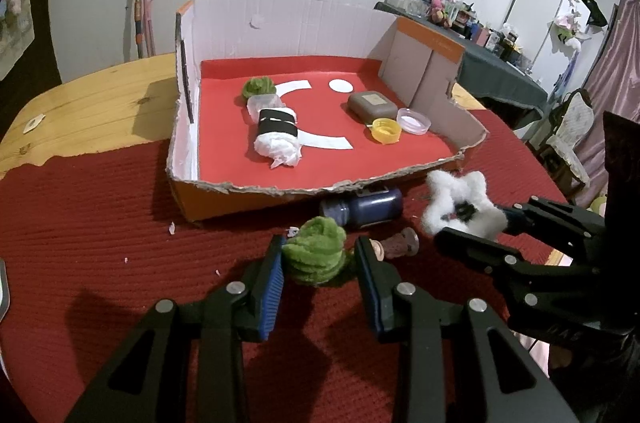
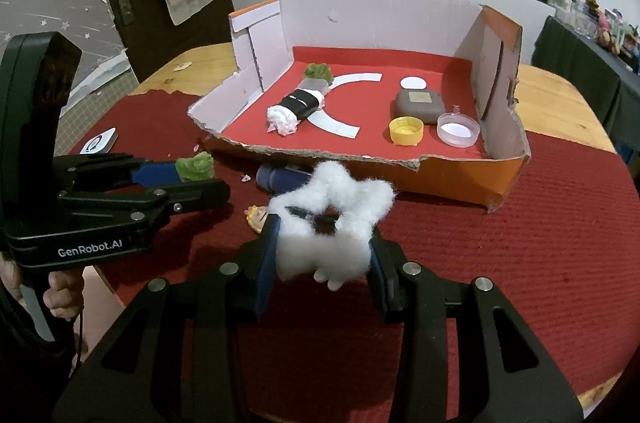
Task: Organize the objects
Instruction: 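Carry the green ball and white star toward the box with both grippers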
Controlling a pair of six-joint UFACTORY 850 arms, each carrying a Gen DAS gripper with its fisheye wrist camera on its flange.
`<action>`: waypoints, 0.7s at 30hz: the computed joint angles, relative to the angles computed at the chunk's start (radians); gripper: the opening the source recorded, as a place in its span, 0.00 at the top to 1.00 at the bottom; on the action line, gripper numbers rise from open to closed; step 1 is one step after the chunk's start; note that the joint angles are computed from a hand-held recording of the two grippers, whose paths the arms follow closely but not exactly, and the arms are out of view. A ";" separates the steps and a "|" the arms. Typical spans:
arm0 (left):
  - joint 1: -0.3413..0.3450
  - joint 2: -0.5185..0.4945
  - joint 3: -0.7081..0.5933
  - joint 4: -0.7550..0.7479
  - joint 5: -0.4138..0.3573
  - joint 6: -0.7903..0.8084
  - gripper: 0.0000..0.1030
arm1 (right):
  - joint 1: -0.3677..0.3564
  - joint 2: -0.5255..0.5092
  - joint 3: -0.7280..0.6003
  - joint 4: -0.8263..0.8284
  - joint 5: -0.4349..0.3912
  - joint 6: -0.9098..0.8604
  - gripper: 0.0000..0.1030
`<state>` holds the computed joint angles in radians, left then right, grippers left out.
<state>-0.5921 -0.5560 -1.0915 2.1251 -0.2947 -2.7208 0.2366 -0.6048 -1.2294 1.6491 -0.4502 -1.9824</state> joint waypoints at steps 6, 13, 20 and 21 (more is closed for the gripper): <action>-0.003 0.015 0.002 0.000 -0.013 0.014 0.65 | -0.006 0.008 0.002 0.003 -0.021 -0.002 0.64; 0.003 0.018 -0.018 -0.049 -0.014 0.080 0.65 | -0.010 0.025 0.002 0.000 -0.039 -0.001 0.64; 0.014 0.008 -0.053 -0.095 -0.006 0.149 0.65 | -0.011 0.025 -0.027 -0.045 -0.051 0.037 0.64; 0.016 0.007 -0.059 -0.104 -0.005 0.164 0.65 | -0.011 0.025 -0.032 -0.047 -0.051 0.038 0.64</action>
<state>-0.5761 -0.5488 -1.1503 2.0209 -0.2994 -2.5569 0.2256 -0.5795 -1.2615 1.6019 -0.5008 -1.9448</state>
